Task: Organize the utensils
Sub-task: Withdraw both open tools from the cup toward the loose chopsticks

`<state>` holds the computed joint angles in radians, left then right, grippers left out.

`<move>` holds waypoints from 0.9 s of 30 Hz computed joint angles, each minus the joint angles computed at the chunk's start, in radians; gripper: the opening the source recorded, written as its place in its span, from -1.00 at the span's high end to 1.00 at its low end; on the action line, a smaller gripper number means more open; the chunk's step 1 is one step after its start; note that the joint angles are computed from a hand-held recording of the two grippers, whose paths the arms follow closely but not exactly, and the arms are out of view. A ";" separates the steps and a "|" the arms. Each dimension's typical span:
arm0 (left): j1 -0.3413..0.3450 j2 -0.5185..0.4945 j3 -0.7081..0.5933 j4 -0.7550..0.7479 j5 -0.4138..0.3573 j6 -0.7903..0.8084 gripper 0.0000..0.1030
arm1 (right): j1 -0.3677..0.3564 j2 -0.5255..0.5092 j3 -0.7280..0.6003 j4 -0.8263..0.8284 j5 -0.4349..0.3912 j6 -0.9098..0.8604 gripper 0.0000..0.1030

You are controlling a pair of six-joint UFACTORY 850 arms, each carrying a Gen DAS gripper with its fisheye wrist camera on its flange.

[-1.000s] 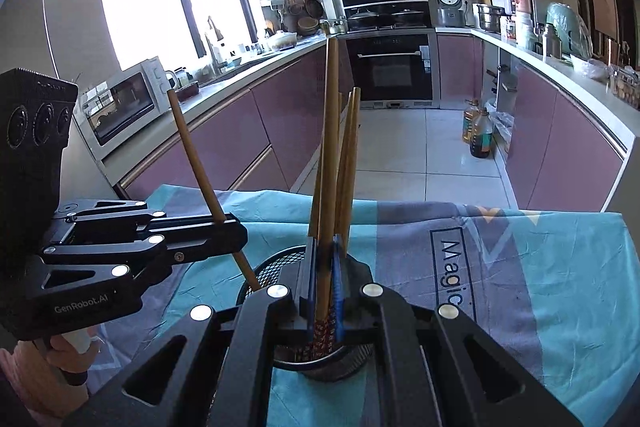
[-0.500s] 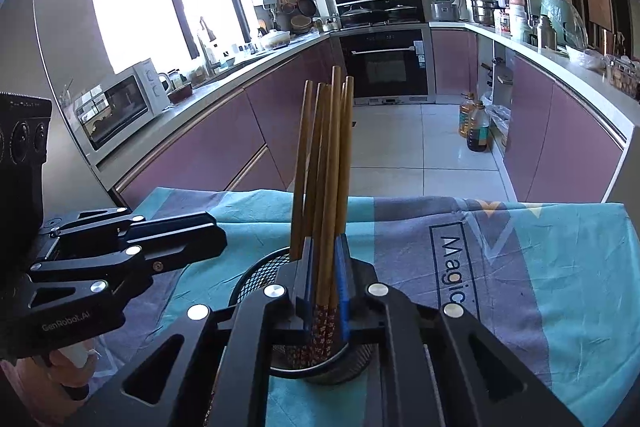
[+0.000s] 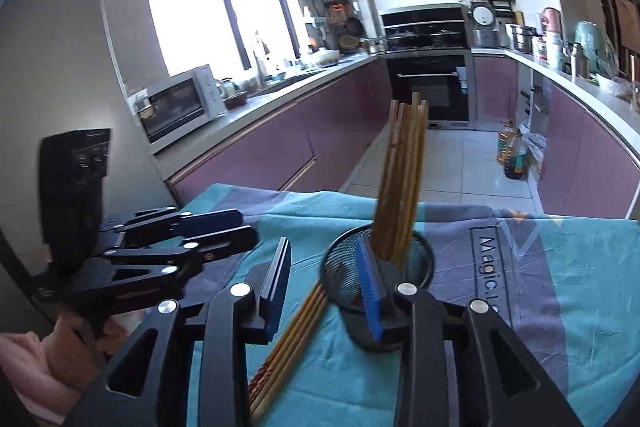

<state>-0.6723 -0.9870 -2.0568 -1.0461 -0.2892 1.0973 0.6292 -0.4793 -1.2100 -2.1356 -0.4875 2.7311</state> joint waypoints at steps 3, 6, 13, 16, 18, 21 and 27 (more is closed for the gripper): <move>0.011 0.011 0.038 0.024 -0.009 -0.030 0.30 | 0.012 -0.012 -0.002 -0.022 0.028 0.021 0.33; 0.020 0.017 0.070 0.039 -0.020 -0.045 0.29 | 0.011 -0.043 -0.019 -0.034 0.073 0.055 0.33; 0.023 -0.004 0.094 0.112 -0.053 -0.148 0.29 | 0.008 -0.125 -0.072 0.022 0.159 0.058 0.33; 0.008 -0.028 0.073 0.208 -0.053 -0.249 0.29 | 0.013 -0.153 -0.093 0.126 0.173 -0.025 0.33; 0.004 -0.045 0.061 0.248 -0.065 -0.287 0.29 | 0.012 -0.162 -0.096 0.123 0.186 -0.006 0.33; -0.002 -0.068 0.039 0.318 -0.076 -0.355 0.29 | 0.014 -0.169 -0.097 0.152 0.193 -0.019 0.33; -0.010 -0.109 -0.013 0.387 -0.108 -0.427 0.29 | 0.015 -0.182 -0.104 0.202 0.194 -0.051 0.33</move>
